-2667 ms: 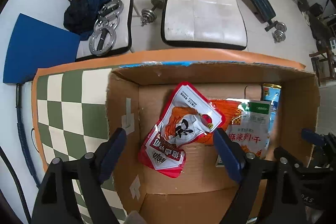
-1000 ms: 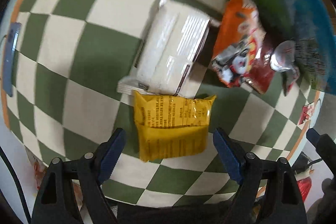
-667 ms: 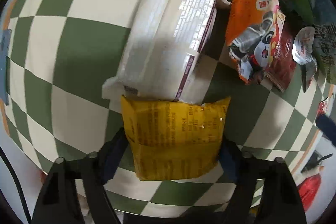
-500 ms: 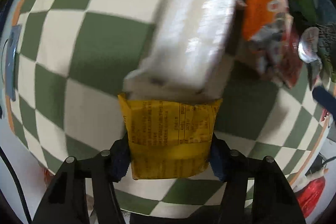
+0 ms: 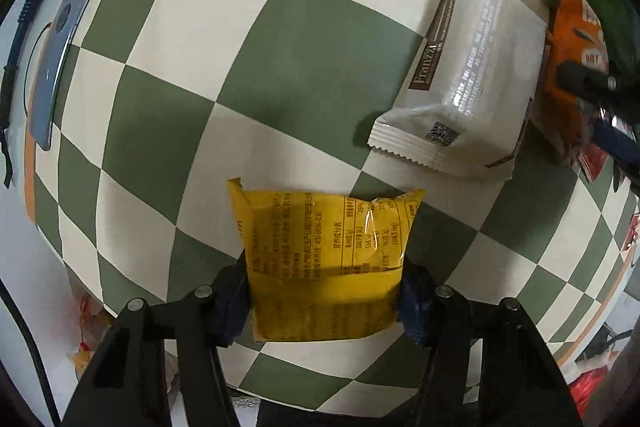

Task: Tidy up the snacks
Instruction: 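Grasp the yellow packet with the left tool while the right tool grasps the orange panda seed bag, then carry the yellow packet and panda seed bag over the box with both tools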

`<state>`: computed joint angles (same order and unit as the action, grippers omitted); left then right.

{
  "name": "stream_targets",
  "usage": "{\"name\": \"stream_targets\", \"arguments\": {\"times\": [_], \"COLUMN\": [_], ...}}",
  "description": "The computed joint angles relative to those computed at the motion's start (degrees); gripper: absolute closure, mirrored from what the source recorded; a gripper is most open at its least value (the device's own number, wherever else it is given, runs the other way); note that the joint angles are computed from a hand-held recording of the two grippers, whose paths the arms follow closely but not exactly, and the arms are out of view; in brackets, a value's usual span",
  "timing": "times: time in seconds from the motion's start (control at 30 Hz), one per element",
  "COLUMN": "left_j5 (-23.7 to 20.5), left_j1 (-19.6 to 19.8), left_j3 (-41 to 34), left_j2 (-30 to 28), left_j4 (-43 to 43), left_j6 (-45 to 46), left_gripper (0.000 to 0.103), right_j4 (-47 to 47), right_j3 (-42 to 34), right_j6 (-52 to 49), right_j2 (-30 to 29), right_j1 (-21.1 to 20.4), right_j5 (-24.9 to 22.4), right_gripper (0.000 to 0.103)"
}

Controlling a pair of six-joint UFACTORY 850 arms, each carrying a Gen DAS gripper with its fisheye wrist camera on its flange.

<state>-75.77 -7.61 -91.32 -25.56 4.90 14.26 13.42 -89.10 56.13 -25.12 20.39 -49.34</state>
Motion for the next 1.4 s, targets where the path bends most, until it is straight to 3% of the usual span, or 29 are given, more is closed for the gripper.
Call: {"name": "stream_targets", "arguments": {"times": [0.27,0.43,0.53,0.6,0.63,0.83,0.9,0.97,1.4], "left_j5": [1.82,2.71,3.82,4.7,4.92,5.65,4.78,3.84,1.79], "left_j1": [-2.69,-4.64,-6.11,-6.65,-6.77,-6.32,-8.02,-7.76,-8.65], "left_j3": [5.52,7.46,8.63,9.36,9.59,9.23,6.66,4.99,1.96], "left_j2": [4.23,5.4,6.23,6.85,7.04,6.67,5.34,4.88,9.22], "left_j4": [-0.71,-0.72,-0.04,0.58,0.74,1.54,1.95,2.33,-3.8], "left_j6": [1.47,3.41,3.84,3.95,3.98,4.57,3.37,4.0,7.99], "left_gripper": [0.045,0.045,0.045,0.045,0.045,0.045,0.046,0.048,0.049], "right_j4": [-1.92,4.91,11.0,10.18,10.0,11.36,8.83,7.15,2.08], "right_j3": [6.26,13.83,17.03,18.76,19.07,17.13,16.27,15.55,16.92], "right_j6": [-0.44,-2.14,-5.22,-4.12,-3.93,-5.89,-3.61,-2.25,1.48], "right_j2": [5.37,10.7,12.62,14.19,14.44,11.53,10.78,10.62,18.01], "right_j1": [2.44,2.75,1.68,1.54,1.38,0.8,1.83,2.61,2.73], "right_j5": [-5.79,-5.77,-3.33,-2.56,-2.13,-3.18,-4.18,-3.79,-4.0], "right_gripper": [0.056,0.054,0.05,0.035,0.032,0.032,0.039,0.057,0.062]}}
